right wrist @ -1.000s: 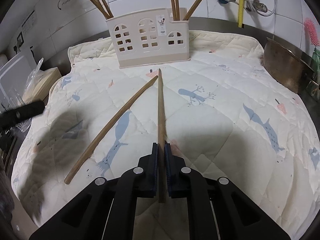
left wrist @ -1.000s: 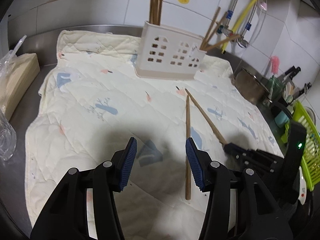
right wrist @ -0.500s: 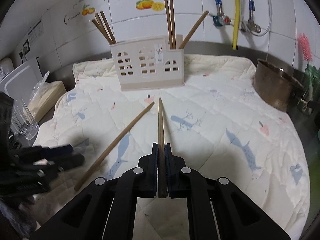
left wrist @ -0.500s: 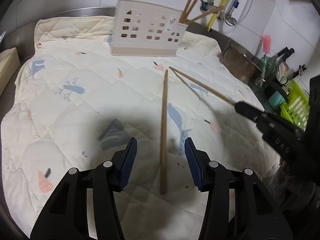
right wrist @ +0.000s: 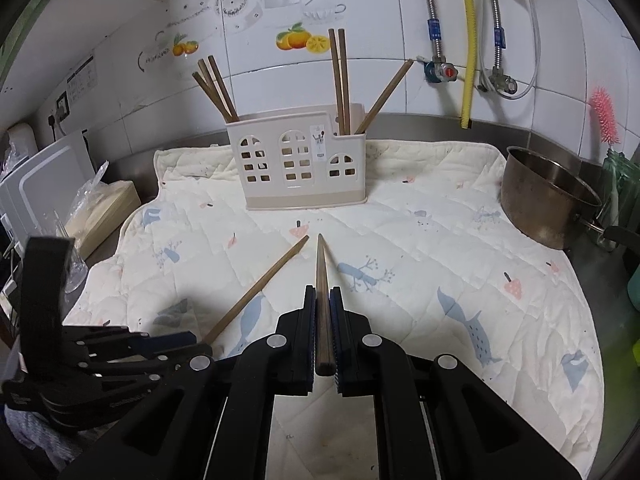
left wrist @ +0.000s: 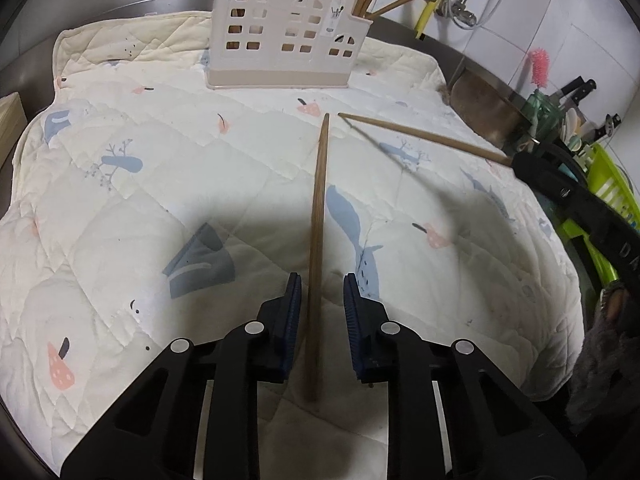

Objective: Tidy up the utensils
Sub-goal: 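Lift both held chopsticks upright over the beige holder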

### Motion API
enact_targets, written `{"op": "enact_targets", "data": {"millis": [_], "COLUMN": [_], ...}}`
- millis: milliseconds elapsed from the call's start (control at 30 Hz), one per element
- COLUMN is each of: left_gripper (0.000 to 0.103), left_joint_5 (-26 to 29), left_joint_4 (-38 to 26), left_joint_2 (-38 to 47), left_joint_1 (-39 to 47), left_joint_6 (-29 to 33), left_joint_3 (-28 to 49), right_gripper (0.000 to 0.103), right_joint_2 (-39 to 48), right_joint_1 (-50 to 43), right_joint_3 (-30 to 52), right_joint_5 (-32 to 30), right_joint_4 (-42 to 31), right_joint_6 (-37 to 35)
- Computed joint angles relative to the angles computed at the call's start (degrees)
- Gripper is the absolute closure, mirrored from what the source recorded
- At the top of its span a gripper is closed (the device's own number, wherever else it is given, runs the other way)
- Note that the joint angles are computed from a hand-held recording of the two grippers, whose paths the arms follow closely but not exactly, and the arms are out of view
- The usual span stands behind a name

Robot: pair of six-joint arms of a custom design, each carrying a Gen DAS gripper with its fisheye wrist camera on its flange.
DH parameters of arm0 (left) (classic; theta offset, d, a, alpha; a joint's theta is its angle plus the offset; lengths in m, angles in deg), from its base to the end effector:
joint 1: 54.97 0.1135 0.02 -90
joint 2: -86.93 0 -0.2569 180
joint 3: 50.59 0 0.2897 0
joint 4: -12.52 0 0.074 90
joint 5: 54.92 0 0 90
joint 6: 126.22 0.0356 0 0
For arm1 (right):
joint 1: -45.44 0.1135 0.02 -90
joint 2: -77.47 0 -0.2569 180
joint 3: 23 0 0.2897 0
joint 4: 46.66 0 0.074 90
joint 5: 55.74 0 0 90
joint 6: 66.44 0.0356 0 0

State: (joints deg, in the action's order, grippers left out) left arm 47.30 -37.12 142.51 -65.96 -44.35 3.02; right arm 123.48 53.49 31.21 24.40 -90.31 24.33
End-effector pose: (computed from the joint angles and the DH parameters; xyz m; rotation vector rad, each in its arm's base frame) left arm 0.2262 -0.0516 0.2302 0.1546 2.4825 -0.4061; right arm 0.2142 0.0364 0.2764 -0.2363 2.1796 0.2752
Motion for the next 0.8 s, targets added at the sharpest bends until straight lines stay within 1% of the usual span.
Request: {"op": "enact_targets", "data": {"millis": [67,133,200,233,300,500,700,800], "left_gripper": [0.082,0.085,0.091,0.093,0.097,0.098,0.098,0.098], "left_joint_5": [-0.20,-1.18,-2.65,-3.51,-3.68,-2.96,-2.73,-1.10], "left_joint_4": [0.02,0.07,0.02,-0.04,-0.21,-1.74,-3.05,-3.18], "left_joint_2": [0.12,0.51,0.70,0.76,0.76,-1.14,-3.45,-3.19], "left_joint_1": [-0.04,-0.53,-1.20,-1.52,-1.50,-1.26,0.36,1.93], "left_joint_6": [-0.08,-0.30,-0.29,-0.38,-0.56,0.24,1.72,2.31], "left_joint_3": [0.04,0.26,0.40,0.47,0.62,2.38,6.19,8.59], "right_gripper": [0.096,0.096,0.096,0.096,0.096,0.096,0.096,0.096], "right_joint_2": [-0.02,-0.01,-0.16,-0.17,-0.29,-0.62,-0.69,-0.52], "right_joint_1": [-0.43,-0.62,-0.81,-0.89,-1.03,-1.54,-2.19,-2.29], "right_joint_3": [0.15,0.28,0.24,0.27,0.23,0.81,1.99,2.69], "right_joint_5": [-0.38,-0.64,-0.92,-1.04,-1.21,-1.60,-2.02,-2.20], "right_joint_4": [0.01,0.04,0.02,0.00,-0.04,-0.32,-0.25,-0.24], "right_joint_6": [-0.15,-0.24,-0.26,-0.32,-0.42,-0.68,-1.08,-1.48]}}
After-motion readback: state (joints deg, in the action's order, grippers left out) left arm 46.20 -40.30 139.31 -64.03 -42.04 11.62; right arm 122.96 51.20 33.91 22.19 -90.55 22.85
